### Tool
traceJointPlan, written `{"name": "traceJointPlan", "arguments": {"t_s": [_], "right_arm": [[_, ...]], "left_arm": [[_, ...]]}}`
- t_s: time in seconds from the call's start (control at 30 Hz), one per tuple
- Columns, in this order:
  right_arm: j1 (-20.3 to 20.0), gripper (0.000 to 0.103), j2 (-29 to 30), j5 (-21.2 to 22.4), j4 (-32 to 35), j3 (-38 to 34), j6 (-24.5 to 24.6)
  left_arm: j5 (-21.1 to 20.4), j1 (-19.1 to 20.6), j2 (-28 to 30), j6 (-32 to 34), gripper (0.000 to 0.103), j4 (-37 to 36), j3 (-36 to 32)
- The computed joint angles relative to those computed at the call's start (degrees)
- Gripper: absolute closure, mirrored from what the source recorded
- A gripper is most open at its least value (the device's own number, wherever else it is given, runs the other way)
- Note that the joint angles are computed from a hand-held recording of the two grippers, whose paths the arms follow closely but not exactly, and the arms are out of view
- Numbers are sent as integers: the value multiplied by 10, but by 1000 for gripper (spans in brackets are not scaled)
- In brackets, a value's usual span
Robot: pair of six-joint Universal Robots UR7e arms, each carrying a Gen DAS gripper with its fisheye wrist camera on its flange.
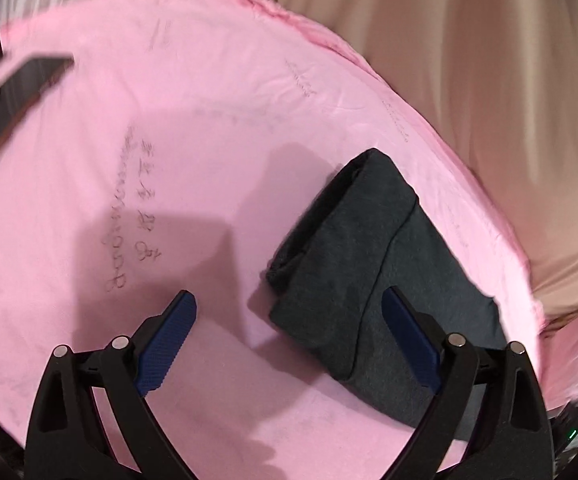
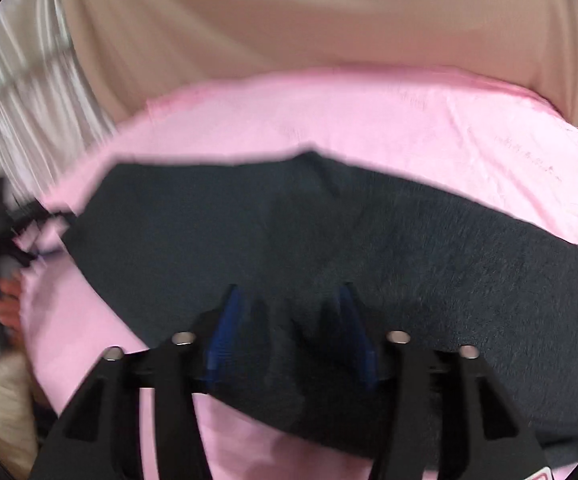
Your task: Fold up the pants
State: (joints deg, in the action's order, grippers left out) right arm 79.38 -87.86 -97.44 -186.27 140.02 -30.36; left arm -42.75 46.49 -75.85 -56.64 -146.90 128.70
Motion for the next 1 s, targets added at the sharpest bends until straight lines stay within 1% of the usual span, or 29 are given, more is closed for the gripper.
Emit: {"name": "traceJointPlan", "arguments": {"t_s": [0.07,0.13,0.17,0.2,0.23,0.27,0.3,0.33,0.37,0.43,0.53,0.57,0.6,0.63,0.67,0.7,0.73,0.77,0.8,0.83,0.87,0.93,1.0], "right_arm": [[-17,46,-16,30,-2,13,6],[-32,44,-36,49,5,22,18],[-42,41,-42,57,13,22,31],[-46,40,-43,60,22,17,46],[-54,40,-46,65,28,16,57],[-64,40,-48,77,38,11,62],[-75,40,-53,96,41,12,67],[-83,40,-54,111,35,13,70],[-95,40,-62,134,35,18,71],[-112,40,-69,158,37,19,78],[-134,39,-73,193,36,18,94],[-145,39,-80,212,37,22,96],[-152,39,-82,224,35,23,99],[-160,39,-86,235,27,28,103],[-166,39,-89,245,23,29,107],[-178,38,-95,262,21,33,110],[-181,38,-96,267,14,34,119],[-187,37,-100,273,9,37,126],[-198,37,-107,285,11,40,131],[-206,35,-114,295,19,40,134],[-211,35,-121,298,29,40,134],[-221,35,-137,297,47,40,131],[-233,34,-155,299,78,37,119]], "left_arm": [[3,2,8,7,11,-10,-6],[-9,12,30,29,12,-41,-20],[-1,12,43,35,13,-49,-27],[3,14,52,41,25,-51,-34],[3,16,62,51,47,-55,-40],[1,20,70,52,51,-44,-49],[24,16,79,35,62,-11,-61],[25,16,84,37,71,1,-69],[23,15,84,38,74,2,-70],[37,-2,90,38,82,24,-85],[66,-49,110,74,86,32,-109],[66,-66,119,96,86,24,-119],[61,-89,138,134,88,2,-135],[56,-104,154,159,91,-10,-148],[48,-119,176,191,94,-26,-165],[33,-127,193,216,101,-40,-179],[3,-132,214,238,101,-46,-198],[-24,-137,245,246,101,-38,-224],[-33,-139,266,253,100,-32,-241],[-42,-139,302,263,100,-18,-265],[-49,-138,326,259,99,-1,-281],[-70,-137,352,249,95,22,-291],[-92,-141,353,247,92,9,-279]]}}
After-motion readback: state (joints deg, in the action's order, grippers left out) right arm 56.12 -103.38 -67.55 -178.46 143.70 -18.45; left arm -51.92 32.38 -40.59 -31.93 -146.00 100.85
